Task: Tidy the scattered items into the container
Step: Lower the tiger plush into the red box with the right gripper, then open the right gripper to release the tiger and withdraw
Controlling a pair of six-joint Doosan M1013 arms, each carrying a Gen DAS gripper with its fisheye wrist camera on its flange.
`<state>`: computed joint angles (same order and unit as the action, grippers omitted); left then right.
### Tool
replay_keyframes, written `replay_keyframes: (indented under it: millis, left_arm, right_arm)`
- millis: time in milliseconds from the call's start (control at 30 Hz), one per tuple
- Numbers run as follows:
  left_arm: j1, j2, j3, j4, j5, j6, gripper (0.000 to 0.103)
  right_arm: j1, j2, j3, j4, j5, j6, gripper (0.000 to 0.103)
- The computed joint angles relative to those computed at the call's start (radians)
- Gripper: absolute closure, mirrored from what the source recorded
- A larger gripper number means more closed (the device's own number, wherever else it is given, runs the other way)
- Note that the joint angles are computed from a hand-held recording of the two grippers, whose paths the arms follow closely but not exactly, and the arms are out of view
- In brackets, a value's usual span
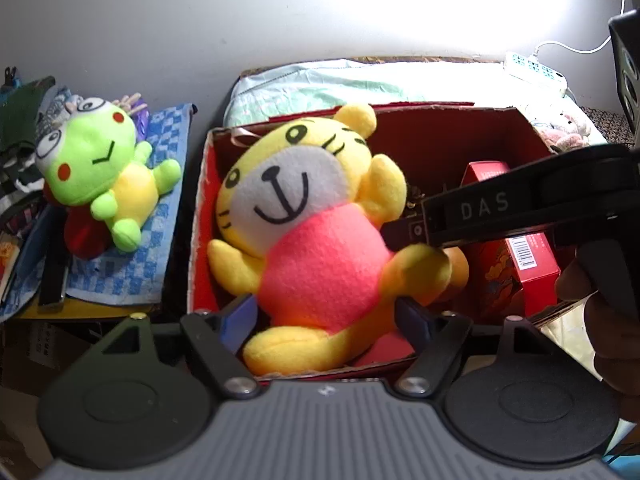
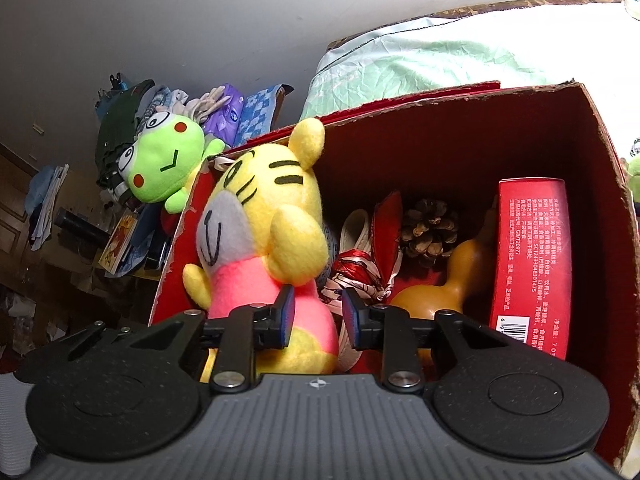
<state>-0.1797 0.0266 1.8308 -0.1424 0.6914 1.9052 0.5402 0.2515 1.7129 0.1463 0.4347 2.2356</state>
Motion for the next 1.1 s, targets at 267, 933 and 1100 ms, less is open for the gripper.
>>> replay_keyframes:
  millis: [267,933,1100]
  left_arm:
    - [0.008,-0.012,0.008,-0.012,-0.005,0.002,0.022]
    - [0.013,-0.039,0.024,-0.031,-0.016,0.017,0.020]
    - [0.011,-0.053,0.031,-0.031,-0.028,0.015,0.020]
  right_arm:
    - [0.011,-0.011,0.010,-0.065,0.004,0.070,0.074]
    - [0.040,-0.044,0.048,-0.254,-0.023,0.281,0.072]
    - [0.046,-0.050,0.052,-0.283,-0.029,0.310,0.072]
